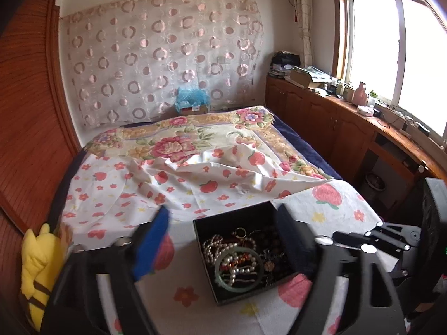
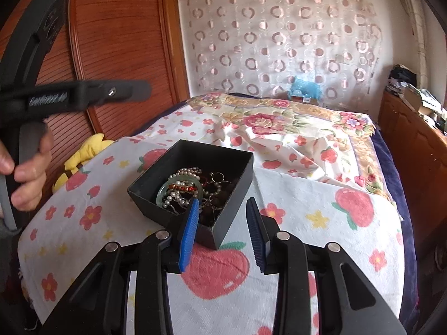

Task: Organize jewelry

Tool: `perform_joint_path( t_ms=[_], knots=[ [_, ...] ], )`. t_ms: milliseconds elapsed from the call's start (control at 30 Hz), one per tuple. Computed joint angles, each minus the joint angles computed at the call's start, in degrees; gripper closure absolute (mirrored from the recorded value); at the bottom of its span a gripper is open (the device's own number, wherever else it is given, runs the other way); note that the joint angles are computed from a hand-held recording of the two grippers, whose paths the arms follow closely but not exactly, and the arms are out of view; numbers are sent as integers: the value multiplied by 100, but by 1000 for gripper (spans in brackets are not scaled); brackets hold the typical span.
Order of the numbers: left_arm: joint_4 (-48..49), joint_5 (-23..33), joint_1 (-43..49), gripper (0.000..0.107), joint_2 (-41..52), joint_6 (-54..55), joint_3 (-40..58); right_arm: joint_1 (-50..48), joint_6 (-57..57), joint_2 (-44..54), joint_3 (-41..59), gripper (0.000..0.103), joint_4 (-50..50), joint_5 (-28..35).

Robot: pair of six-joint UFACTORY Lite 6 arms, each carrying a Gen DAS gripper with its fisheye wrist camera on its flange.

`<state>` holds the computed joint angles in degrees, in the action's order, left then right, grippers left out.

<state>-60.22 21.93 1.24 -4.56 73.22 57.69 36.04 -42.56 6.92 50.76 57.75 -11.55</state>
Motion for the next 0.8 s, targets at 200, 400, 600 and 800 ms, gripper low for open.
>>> perform_joint_path(
  t_ms=[200,400,600,800],
  knots=[
    [-109,-156,171,11,-642,119,-822,297,-679,-475,-450,37,1059,-447],
    [-200,-110,431,11,-1284,329,-1632,699,-1019,-933,-846,5,1943,-1160],
    [-208,287,965,11,-2500,450,-2578,1434,-1578,-1497,-1154,2,3120,-2005],
    [360,870,1578,11,-3656,9,-3053,2389,-1829,-1916,-1146,2,3844,-3158]
  ],
)
